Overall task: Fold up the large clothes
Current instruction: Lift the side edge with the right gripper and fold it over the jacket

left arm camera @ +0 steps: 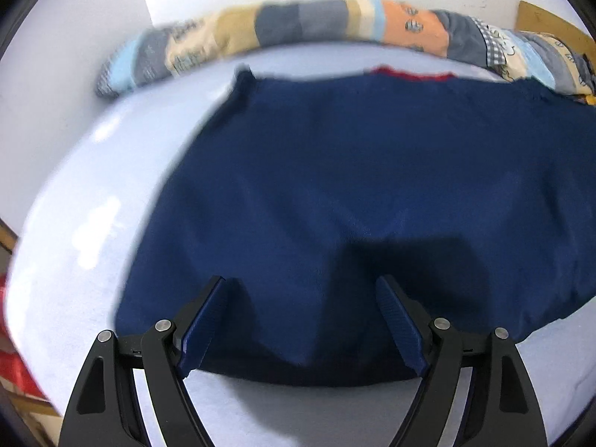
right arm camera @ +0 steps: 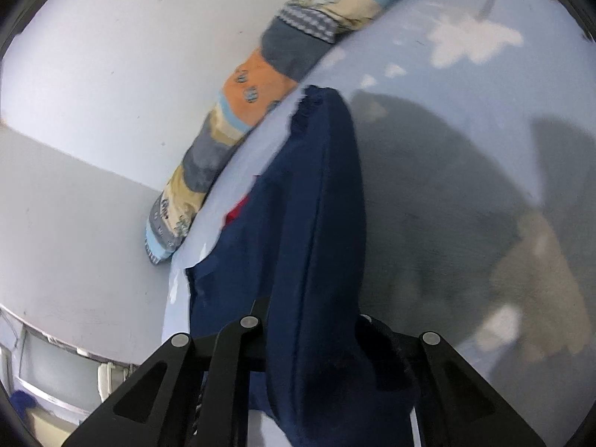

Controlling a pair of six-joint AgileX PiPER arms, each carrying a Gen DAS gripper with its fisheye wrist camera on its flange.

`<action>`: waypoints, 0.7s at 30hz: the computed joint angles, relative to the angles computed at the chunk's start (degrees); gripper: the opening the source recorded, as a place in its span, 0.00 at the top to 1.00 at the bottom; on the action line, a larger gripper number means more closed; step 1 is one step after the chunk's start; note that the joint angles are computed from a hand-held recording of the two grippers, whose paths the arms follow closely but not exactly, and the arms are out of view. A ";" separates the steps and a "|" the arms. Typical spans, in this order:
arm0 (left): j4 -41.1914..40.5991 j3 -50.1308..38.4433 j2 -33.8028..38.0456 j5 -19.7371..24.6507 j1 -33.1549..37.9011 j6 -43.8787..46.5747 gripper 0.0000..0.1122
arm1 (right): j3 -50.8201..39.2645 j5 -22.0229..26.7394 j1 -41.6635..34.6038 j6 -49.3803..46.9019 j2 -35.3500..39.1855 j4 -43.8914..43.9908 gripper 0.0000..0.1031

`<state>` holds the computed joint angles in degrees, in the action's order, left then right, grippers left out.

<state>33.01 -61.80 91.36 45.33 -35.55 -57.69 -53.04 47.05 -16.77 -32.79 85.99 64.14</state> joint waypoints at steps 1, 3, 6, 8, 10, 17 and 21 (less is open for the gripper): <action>-0.07 0.42 -0.25 -0.81 0.31 1.01 0.27 | -2.33 -0.85 2.40 5.18 -0.86 -4.22 0.84; 0.83 0.89 -0.78 -1.23 0.21 2.90 0.27 | -5.53 -1.32 6.01 12.28 -2.30 -10.44 0.84; 2.85 4.59 -6.36 -3.40 1.73 1.22 0.28 | -11.72 -2.21 13.41 25.28 -2.77 -21.23 0.84; 4.73 7.08 -10.29 -4.23 3.12 -0.80 0.28 | -15.72 -2.73 19.05 33.92 -2.79 -28.53 0.84; 6.90 10.26 -14.70 -4.26 5.13 -3.13 0.28 | -18.81 -3.01 24.44 41.37 -2.45 -35.56 0.84; 3.99 17.48 -26.10 -4.26 17.69 0.73 0.28 | -34.92 1.97 47.33 67.12 6.10 -63.47 0.84; 4.41 19.93 -30.08 -3.57 22.65 0.74 0.28 | -50.72 9.89 59.92 76.35 19.19 -76.46 0.84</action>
